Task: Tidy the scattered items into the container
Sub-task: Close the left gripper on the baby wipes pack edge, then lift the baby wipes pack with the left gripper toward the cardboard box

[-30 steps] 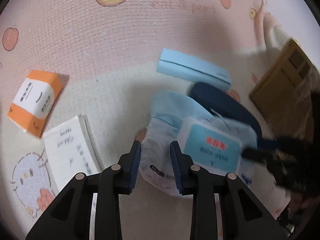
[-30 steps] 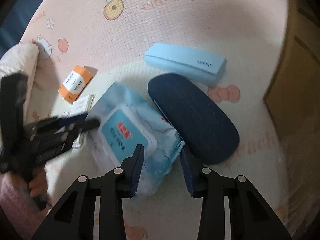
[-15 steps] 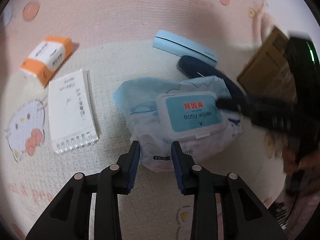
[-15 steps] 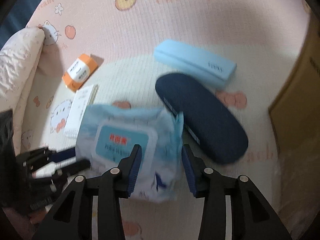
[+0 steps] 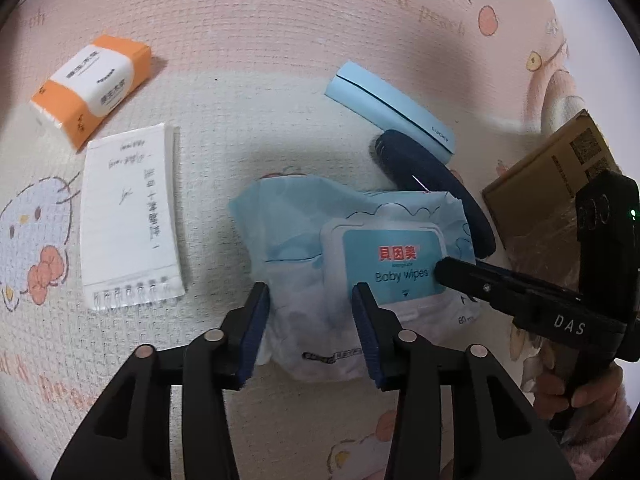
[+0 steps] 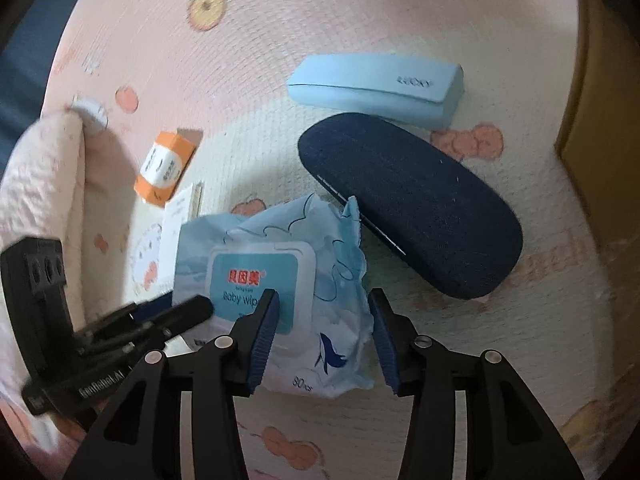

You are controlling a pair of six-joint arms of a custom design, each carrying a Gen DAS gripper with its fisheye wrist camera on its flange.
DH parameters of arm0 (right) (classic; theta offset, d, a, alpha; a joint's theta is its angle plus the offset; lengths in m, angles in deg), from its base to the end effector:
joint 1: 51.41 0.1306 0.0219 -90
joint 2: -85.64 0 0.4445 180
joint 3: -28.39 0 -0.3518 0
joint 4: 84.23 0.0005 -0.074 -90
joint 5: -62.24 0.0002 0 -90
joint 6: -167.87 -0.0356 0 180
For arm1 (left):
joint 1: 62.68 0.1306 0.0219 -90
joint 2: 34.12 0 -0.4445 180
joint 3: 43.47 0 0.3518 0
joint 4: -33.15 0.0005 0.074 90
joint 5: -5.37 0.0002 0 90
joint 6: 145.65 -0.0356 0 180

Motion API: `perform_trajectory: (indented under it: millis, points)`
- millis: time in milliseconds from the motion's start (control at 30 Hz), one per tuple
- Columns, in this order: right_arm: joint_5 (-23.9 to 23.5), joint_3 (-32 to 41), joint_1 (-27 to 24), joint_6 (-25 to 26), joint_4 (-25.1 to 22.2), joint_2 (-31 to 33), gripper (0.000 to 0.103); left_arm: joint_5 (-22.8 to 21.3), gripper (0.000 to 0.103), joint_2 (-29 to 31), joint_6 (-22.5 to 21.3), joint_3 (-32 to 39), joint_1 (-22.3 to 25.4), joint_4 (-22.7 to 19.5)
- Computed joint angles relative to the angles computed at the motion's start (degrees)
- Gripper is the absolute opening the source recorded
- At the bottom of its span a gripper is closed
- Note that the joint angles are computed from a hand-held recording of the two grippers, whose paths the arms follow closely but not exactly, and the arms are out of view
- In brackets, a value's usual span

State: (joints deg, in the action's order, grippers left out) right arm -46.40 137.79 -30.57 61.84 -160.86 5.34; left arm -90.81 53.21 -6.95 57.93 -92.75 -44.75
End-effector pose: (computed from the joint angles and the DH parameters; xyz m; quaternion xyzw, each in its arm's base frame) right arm 0.4500 0.1829 0.5288 -0.0729 0.9647 0.2129 0.1370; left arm 0.3396 -0.1928 0.5619 -0.1695 0.9578 -0.1029 0.2080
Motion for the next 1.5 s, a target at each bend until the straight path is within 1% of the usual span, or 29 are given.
perform_trajectory:
  millis: [67,167,233,267,300,333,367,400,433,533,600,633,733,833,867,900,967,1000,1100,1200,1267,1367,1500]
  points:
    - [-1.47,0.07,-0.45,-1.78,-0.28,0.35,0.043,-0.94,0.05,0.74,-0.15,1.12,-0.05,-1.53]
    - [-1.92,0.27,-0.57,-2.04,-0.66,0.56,0.046,-1.65,0.051,0.75,1.24,1.16,0.37,-2.12]
    - [-1.7,0.19,-0.53,-2.29,-0.71,0.5,0.051,-3.8,0.051,0.89,3.11,1.78,0.64,-4.13]
    - [-1.73,0.02,-0.57,-2.59,-0.77,0.5,0.055,-4.33,0.052,0.89,4.17,1.94,1.03,-5.28]
    - [-2.15,-0.25,-0.8,-2.87,-0.73,0.46,0.055,-3.27,0.052,0.42,4.5,1.42,1.61,-4.86]
    - [-3.09,-0.84,-0.98,-3.37,-0.22,0.25,0.055,-0.72,0.052,-0.64,5.21,0.11,2.66,-3.17]
    - [-4.28,-1.23,-1.18,-3.76,-0.05,0.21,0.055,0.91,0.052,-1.27,5.93,-0.73,3.2,-2.15]
    - [-4.72,-1.6,-1.26,-4.1,0.31,0.09,0.055,3.27,0.052,-1.94,6.51,-1.89,3.95,-0.63]
    - [-4.6,-1.71,-1.19,-4.2,0.55,0.02,0.055,4.42,0.052,-2.12,6.88,-2.35,4.17,-0.12]
    - [-4.31,-1.65,-0.95,-3.57,0.86,0.07,0.055,4.43,0.052,-2.63,7.96,-3.05,3.83,1.39]
    - [-4.13,-1.52,-0.83,-3.33,1.09,0.18,0.055,6.73,0.052,-2.4,7.57,-3.23,3.75,2.75]
    - [-3.96,-1.5,-0.73,-3.38,1.19,0.22,0.055,7.06,0.053,-1.74,6.86,-2.52,3.4,2.26]
    - [-4.07,-1.41,-0.54,-3.07,1.4,0.36,0.056,4.26,0.053,0.25,3.89,0.29,1.75,-0.26]
    - [-3.39,-1.18,0.04,-1.8,1.37,0.48,0.056,2.86,0.053,0.78,3.31,1.07,1.02,-1.1]
    - [-2.59,-1.07,0.4,-0.82,1.35,0.41,0.056,2.52,0.052,0.8,3.15,1.14,0.83,-1.24]
    - [-1.71,-0.9,0.79,0.39,1.29,0.33,0.054,1.93,0.049,0.84,2.9,1.27,0.59,-1.39]
    - [0.3,-1.35,1.52,2.06,2.22,-0.4,0.052,0.08,0.044,1.04,2.43,2.03,-0.28,-2.28]
    - [0.97,-1.63,1.77,2.42,2.62,-0.74,0.051,-0.39,0.043,1.14,2.25,2.32,-0.53,-2.78]
    - [2.39,-1.64,2.33,3.38,2.68,-1.32,0.049,-1.56,0.042,0.94,3.14,2.76,-1.24,-2.89]
    - [2.42,-1.57,2.29,4.02,2.98,-2.12,0.047,-2.33,0.042,0.09,3.96,3.02,-1.64,-2.31]
    - [3.47,-0.88,2.57,4.76,3.05,-2.77,0.047,-3.12,0.042,0.04,4.03,4.03,-2.08,-2.79]
    - [5.62,1.36,3.11,5.85,2.87,-3.27,0.047,-4.6,0.042,0.04,4.86,6.1,-2.89,-2.67]
    - [7.01,5.37,2.81,7.24,1.57,-3.24,0.046,-6.42,0.042,0.46,4.08,9.63,-3.58,-2.56]
